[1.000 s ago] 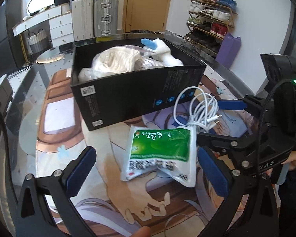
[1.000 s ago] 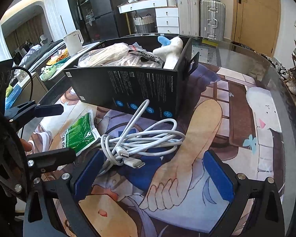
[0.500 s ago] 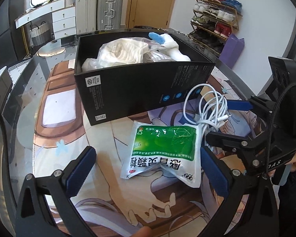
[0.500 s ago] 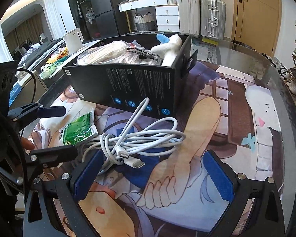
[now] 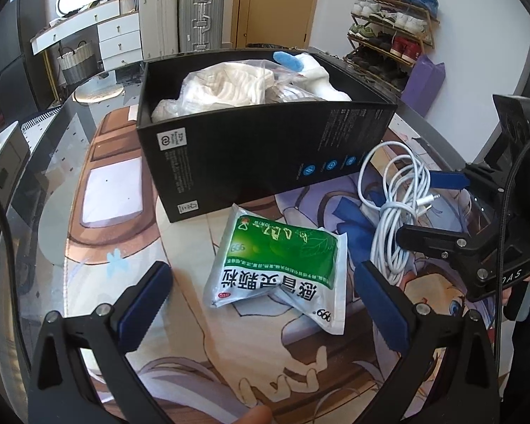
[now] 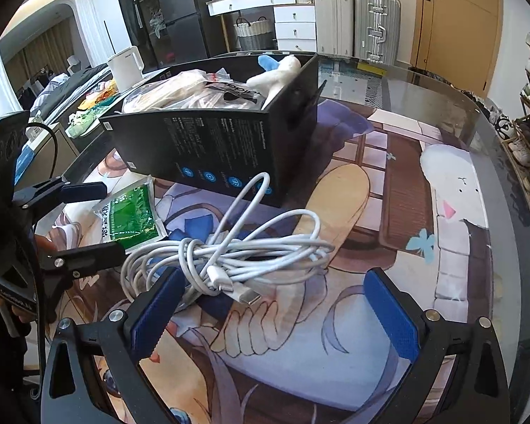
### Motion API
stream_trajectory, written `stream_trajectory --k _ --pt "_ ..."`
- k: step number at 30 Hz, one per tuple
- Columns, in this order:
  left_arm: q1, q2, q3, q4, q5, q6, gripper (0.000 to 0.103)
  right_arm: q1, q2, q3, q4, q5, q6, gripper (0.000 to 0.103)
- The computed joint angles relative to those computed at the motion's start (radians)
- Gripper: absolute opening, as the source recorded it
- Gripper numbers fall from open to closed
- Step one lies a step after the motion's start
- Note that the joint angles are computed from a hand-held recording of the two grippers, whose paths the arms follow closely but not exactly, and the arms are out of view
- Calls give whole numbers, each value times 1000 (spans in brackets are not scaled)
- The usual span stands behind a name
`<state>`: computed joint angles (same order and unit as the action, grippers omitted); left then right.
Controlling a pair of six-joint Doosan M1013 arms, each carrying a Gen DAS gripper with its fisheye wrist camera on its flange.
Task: Organize soft objects
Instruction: 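Move the left gripper to the green-labelled packet while the right gripper closes on the white cable coil, then close the left gripper on the green packet and lift both items toward the box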
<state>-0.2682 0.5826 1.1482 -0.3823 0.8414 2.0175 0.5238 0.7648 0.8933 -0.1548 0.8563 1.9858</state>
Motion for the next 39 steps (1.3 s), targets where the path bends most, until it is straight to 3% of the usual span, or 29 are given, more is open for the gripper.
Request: stream_trajectory --k 8,13,24,26,31,39 --pt "-23 1 -2 93 -5 -17 103 11 15 -18 -37 -11 37 102" --pt "-27 1 -2 112 -7 -26 103 12 12 -16 -14 -31 5 85" --pt "-29 -2 4 118 -11 -28 103 13 9 -9 -12 -44 -8 81" --pt "-29 -2 4 118 -11 -28 103 10 4 -2 16 -59 -33 74" --pt "-29 -2 3 117 -10 -27 103 3 -4 11 93 -84 -97 43" --pt "-29 -2 3 118 -10 -28 103 3 -14 24 91 -103 -108 35"
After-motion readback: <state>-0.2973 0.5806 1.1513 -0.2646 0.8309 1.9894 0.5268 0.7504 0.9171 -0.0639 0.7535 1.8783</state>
